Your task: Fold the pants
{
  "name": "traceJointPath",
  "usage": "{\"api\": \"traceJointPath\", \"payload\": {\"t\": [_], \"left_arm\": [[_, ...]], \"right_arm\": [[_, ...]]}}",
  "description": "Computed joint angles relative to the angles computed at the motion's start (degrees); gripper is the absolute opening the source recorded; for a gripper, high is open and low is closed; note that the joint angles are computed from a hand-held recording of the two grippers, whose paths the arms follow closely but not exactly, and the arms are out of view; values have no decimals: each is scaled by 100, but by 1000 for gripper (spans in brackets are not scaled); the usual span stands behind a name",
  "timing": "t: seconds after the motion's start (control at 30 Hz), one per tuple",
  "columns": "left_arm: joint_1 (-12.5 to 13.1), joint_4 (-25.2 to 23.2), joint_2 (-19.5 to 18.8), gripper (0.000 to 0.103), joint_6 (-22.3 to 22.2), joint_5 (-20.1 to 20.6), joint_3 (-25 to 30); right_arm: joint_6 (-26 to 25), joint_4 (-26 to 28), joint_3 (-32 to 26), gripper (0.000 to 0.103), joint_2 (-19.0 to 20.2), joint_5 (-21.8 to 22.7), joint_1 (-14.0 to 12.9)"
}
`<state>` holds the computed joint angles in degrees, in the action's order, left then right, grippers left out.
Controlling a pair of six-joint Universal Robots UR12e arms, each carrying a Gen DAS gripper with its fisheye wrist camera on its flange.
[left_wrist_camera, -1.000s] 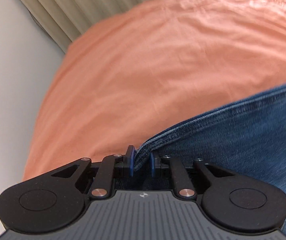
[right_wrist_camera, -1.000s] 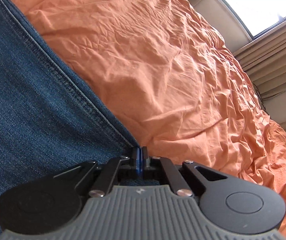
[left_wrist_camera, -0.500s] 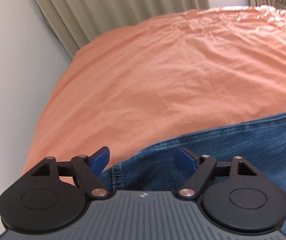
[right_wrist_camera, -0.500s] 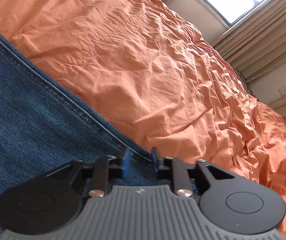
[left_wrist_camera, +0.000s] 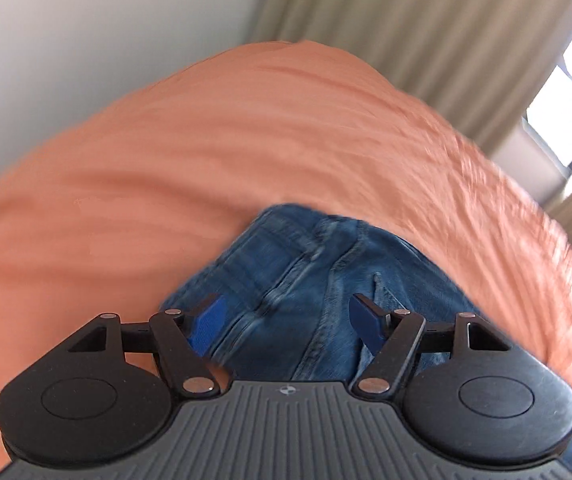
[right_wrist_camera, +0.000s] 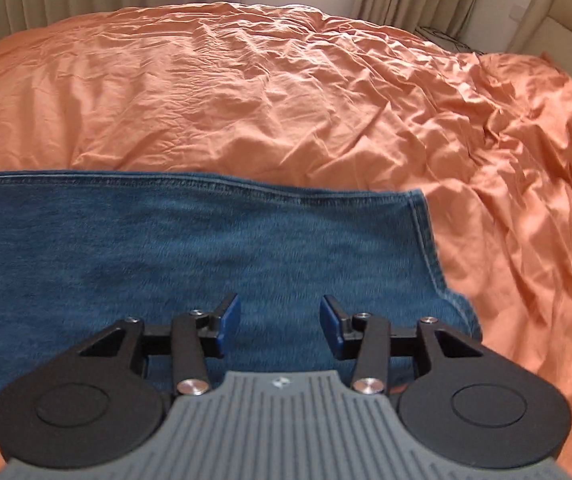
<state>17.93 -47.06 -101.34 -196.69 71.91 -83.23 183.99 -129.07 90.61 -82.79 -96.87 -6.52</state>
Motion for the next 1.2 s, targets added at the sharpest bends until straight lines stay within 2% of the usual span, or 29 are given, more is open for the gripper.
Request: {"api": "traceJointPath", "payload": {"t": [0.1,0.2,0.27,0.3,0.37,0.4,0.43,0.5,0.63,0.7,0.77,0.87,0.97,1.03,1.07,1.13,1.2], "left_arm": [[256,677,106,83,-1240,-627,-589],[352,1591,8,83,-2266,-1029,-952],[332,1868,-126,79,-2703,-1066,-992],[316,1909,-194,70,-2850,-1073,-974],[256,2056,-302,62,-2976,-957,-916],[229,2052,-347,47,-2958,-873,-851],[184,1911,-383,26,-2764,-711,-730],[90,1673,-420,15,-2157,-403,-441],[-111,1617,-417,14,-1118,-30,-25],[-222,1225,-526,14,-660,347,252],[-285,861,-665,14,-619,638,442],[-419,664,-787,14,-363,1010,450],[-500,675,-781,23,-127,1287,340],[-591,591,-763,45,189,1670,369],[-635,584,-757,48,309,1828,397],[-672,650,-683,65,442,2043,371],[-702,903,-540,68,603,2321,220]], "right_arm": [[182,52,244,40,-229,30,33],[273,117,358,40,-373,-37,79],[367,145,416,40,-471,-94,97],[400,171,426,40,-499,-126,109],[410,271,408,40,-543,-229,125],[416,311,395,40,-556,-299,134],[427,350,379,40,-560,-357,139],[451,409,356,40,-574,-462,127],[624,503,359,40,-595,-531,55],[865,512,398,40,-616,-422,-31],[1186,493,453,40,-642,-239,-138],[1687,318,582,40,-702,128,-336],[2230,-82,823,40,-843,612,-615],[2580,-376,981,40,-924,848,-789],[2787,-554,1073,41,-962,1003,-896],[3110,-873,1222,41,-1005,1238,-1061],[3324,-1209,1359,41,-1014,1434,-1199]]}}
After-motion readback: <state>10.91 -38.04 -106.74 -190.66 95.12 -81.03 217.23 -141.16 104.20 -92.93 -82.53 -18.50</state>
